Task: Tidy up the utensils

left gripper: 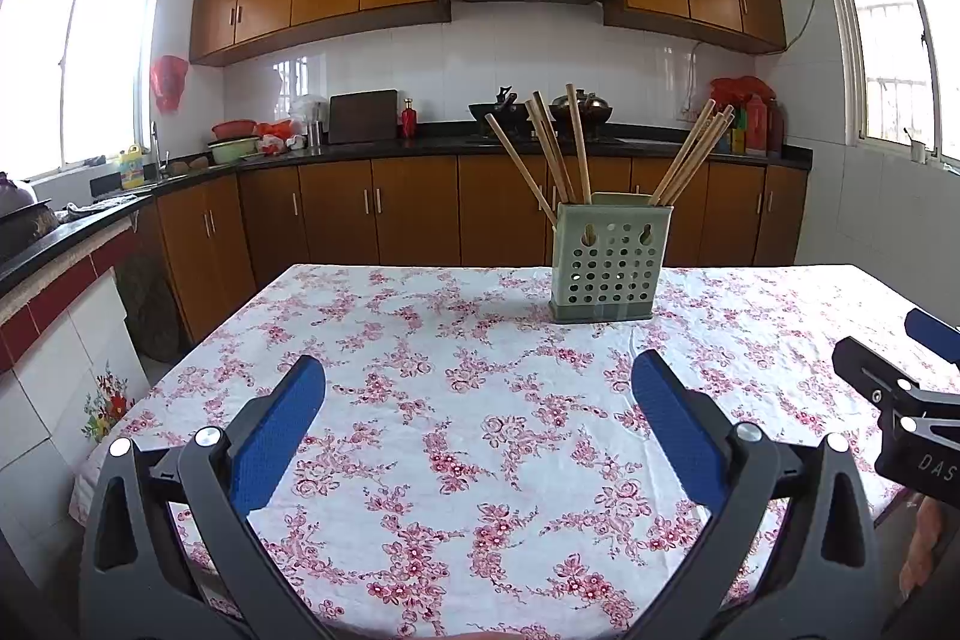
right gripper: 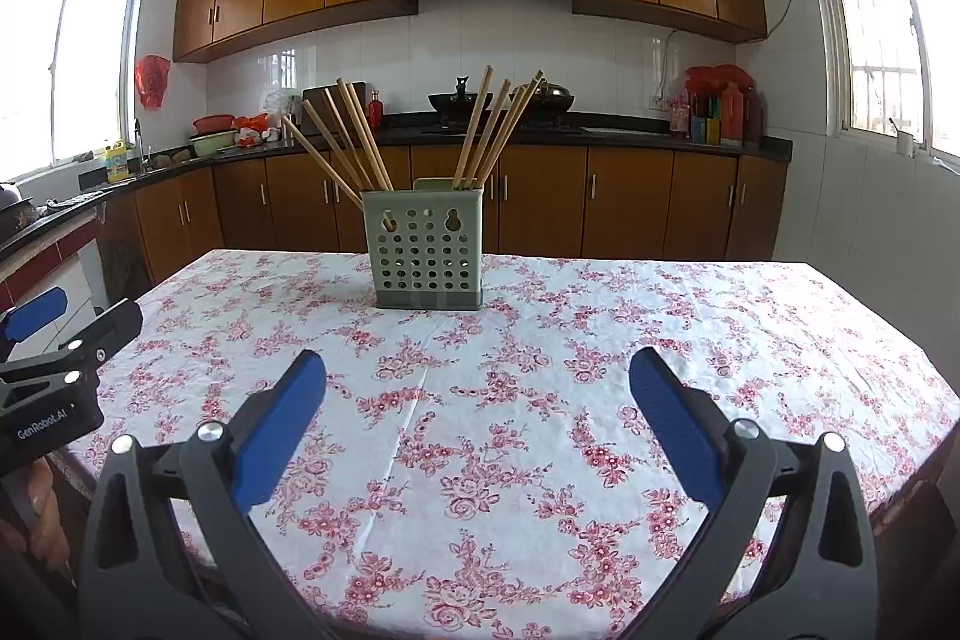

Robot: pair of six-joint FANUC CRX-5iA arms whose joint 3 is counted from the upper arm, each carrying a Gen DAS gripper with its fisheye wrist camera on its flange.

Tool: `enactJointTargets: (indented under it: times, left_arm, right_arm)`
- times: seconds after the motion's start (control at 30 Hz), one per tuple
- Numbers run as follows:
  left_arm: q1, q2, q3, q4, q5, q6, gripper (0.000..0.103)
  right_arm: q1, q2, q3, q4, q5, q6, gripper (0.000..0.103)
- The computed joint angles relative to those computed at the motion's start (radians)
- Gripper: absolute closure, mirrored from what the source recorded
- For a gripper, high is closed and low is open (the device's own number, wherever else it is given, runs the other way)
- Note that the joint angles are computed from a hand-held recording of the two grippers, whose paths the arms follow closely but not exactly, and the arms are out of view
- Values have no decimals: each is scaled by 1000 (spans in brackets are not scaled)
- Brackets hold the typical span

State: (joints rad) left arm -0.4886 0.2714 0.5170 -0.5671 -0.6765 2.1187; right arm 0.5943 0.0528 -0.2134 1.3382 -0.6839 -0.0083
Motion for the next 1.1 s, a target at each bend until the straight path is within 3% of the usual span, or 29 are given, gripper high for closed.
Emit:
enactJointTargets:
  times: [1.1]
  left_arm:
    - [-3,8,8,5,-10,3,2]
  right_arm:
    - [3,6,3,-15,-2,4,4]
